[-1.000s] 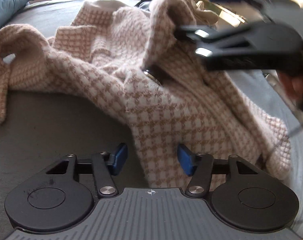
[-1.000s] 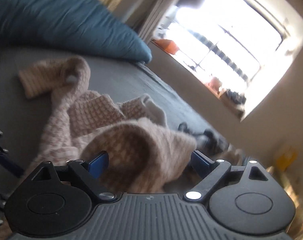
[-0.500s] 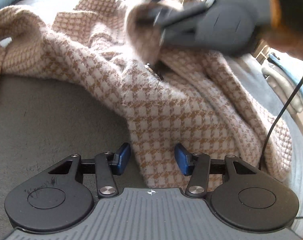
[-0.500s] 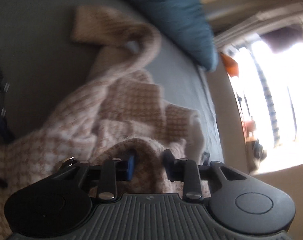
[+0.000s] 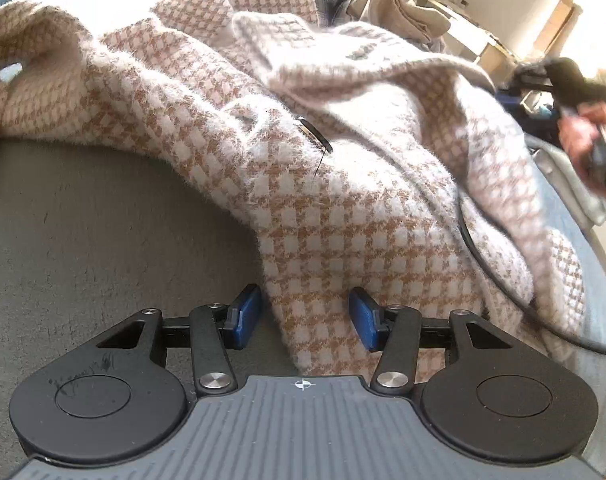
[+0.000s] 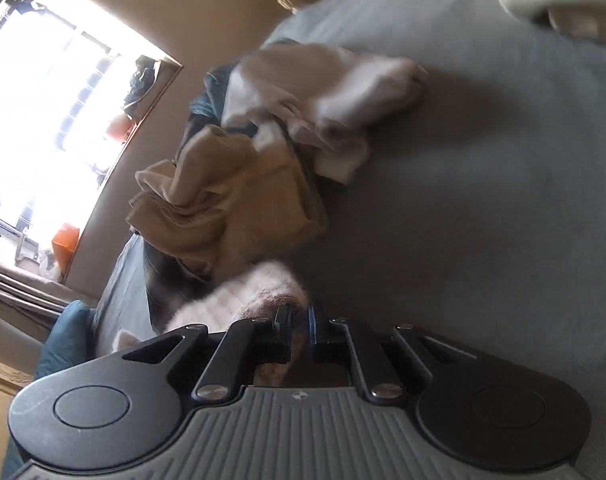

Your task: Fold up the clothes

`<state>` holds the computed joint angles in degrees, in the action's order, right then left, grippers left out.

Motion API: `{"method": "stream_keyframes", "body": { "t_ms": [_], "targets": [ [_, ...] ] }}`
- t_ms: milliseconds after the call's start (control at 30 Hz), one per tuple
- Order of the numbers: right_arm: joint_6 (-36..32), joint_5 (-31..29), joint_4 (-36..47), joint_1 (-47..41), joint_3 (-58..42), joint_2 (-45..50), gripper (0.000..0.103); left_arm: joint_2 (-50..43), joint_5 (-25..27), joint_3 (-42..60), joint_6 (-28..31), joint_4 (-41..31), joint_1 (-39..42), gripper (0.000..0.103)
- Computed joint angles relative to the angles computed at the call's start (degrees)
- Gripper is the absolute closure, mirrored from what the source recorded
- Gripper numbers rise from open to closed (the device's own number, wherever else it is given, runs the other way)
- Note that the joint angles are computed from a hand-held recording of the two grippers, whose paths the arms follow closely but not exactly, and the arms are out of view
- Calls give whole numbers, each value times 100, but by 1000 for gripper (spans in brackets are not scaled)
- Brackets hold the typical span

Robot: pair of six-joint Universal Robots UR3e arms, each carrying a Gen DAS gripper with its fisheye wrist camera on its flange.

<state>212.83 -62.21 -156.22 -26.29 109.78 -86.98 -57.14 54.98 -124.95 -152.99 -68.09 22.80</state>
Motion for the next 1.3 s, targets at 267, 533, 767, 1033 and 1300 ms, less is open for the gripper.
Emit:
{"method": "stream_keyframes", "body": {
  "t_ms": [267, 533, 767, 1033, 1300],
  "targets": [
    [-609, 1124, -245, -583, 1085, -1775, 63, -489, 217, -15, -376, 718, -356, 47],
    [-815, 1712, 866, 732, -187, -505, 29, -633, 399, -140, -539, 1256, -594, 45],
    [102, 882, 292, 1558, -1607, 1478, 74, -587, 346, -152, -363, 1192, -542, 44],
    [2088, 1325, -1786, 660, -2629, 2275, 87, -661, 101, -189, -189, 1158, -380, 41],
    [1757, 2557, -191, -771, -1310, 1657, 25, -607, -32, -249, -66, 1060, -257, 39]
  ]
}}
